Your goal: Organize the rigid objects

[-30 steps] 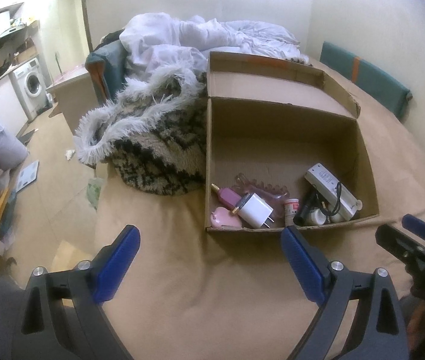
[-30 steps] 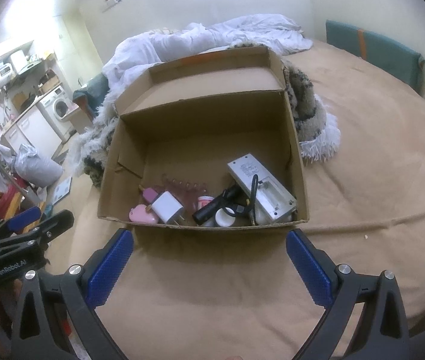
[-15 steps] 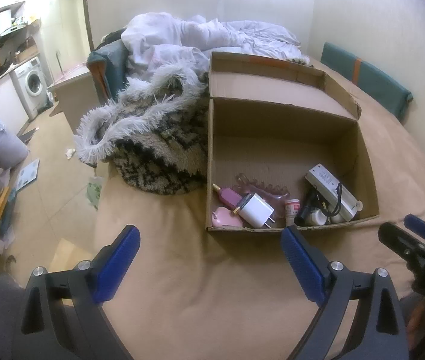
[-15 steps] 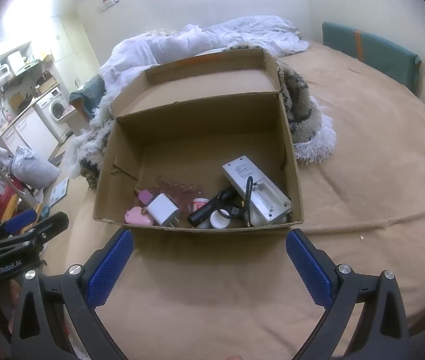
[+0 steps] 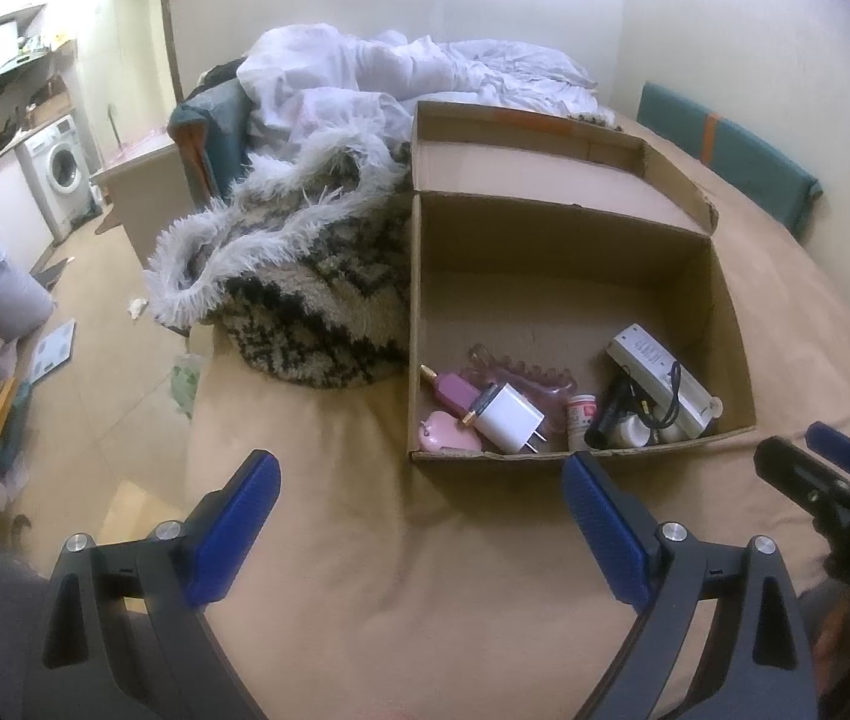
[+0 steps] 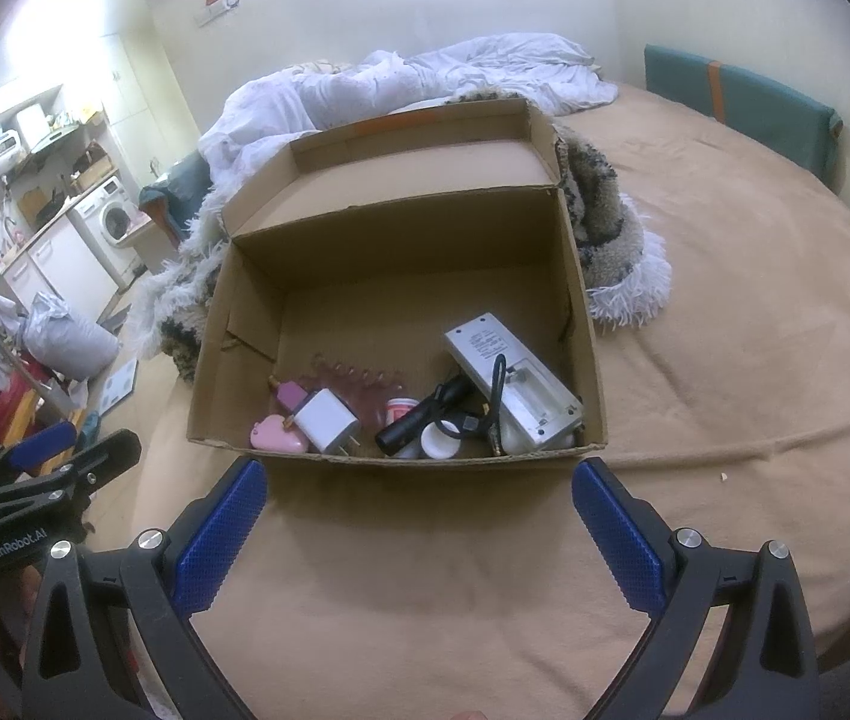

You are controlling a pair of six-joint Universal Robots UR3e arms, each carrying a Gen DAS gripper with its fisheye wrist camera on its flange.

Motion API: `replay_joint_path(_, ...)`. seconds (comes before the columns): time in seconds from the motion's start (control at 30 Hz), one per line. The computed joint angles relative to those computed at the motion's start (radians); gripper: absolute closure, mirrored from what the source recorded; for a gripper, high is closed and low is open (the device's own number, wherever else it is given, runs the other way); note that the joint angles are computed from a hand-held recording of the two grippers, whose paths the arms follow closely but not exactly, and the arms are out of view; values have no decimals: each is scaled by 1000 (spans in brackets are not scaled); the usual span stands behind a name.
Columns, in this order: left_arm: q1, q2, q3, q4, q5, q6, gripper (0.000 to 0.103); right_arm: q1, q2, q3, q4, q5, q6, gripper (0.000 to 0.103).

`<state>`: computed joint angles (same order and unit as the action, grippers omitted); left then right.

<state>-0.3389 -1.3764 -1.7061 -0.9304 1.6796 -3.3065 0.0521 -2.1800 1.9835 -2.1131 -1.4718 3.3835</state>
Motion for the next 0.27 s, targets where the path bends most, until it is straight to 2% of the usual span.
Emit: replay_joint_path(0.27,-2,-4,-2,0,-2,7,8,2,1,0,-3,-3,1,0)
